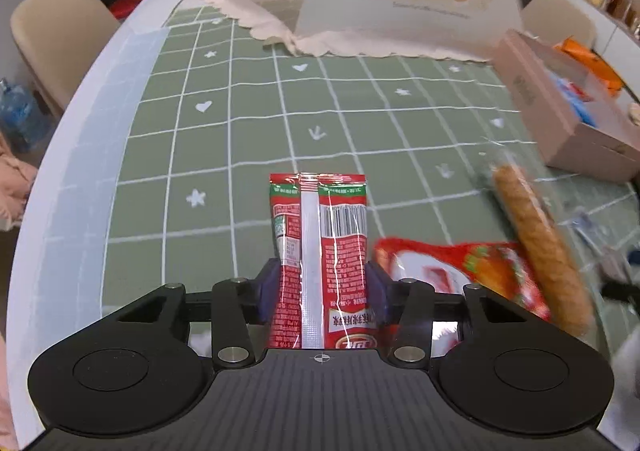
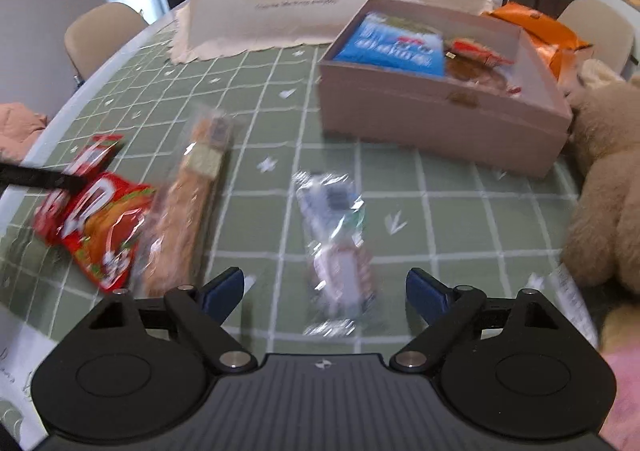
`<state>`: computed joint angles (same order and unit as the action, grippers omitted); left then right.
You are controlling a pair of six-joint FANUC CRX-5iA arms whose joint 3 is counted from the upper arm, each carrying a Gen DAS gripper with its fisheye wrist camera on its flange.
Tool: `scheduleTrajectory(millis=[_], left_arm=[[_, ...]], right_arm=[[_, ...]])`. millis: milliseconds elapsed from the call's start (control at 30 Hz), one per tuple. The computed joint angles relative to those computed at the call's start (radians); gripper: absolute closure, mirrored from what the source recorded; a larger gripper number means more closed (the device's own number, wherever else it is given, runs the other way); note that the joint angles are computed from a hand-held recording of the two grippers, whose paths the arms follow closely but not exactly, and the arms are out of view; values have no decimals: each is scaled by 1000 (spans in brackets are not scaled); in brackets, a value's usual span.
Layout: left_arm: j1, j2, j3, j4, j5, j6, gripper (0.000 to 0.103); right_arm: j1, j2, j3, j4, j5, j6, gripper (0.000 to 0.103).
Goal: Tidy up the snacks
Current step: 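Carry the clear and red stick packets into the pink box and open both tools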
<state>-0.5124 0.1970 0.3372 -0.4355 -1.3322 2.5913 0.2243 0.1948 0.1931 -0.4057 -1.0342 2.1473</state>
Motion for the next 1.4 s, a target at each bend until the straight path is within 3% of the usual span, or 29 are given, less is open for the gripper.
scheduleTrajectory(millis=[100,167,233,267,400,600,800,900,1100,1200,1233,1333,1400], left_arm=[[-48,-17,18,-31,-16,24,53],[-64,-31,26,-23,0,42,53],[-84,-24,57,-22,5,31,53],[-95,-13,78,-23,5,25,53],[-114,68,194,25,1,-43,53],[-110,187,336,129,22,-175,52],[-102,250,387,205,64,-231,52],[-91,255,392,234,121,-236,52],[-88,252,476,95,258,-153,52],[-71,306,594,16,315,-116,50],[-52,338,640,33,340,-138,49],[56,472,775,288,405,-250,43],[76,549,875,302,366,-186,50]], right_arm=[[35,17,-6,76,36,-13,35],[37,29,7,72,27,-1,39],[35,34,22,62,6,24,62],[33,35,30,59,-10,33,66],[-2,39,76,10,-102,60,68],[-74,-12,99,-57,-127,106,67],[-155,-57,118,-113,-142,106,67],[-191,-76,118,-132,-141,110,67],[-234,-106,100,-154,-124,100,67],[-243,-104,104,-163,-120,67,67],[-241,-105,105,-161,-115,54,67],[-238,-104,110,-171,-110,51,67],[-226,-102,107,-163,-102,48,67]])
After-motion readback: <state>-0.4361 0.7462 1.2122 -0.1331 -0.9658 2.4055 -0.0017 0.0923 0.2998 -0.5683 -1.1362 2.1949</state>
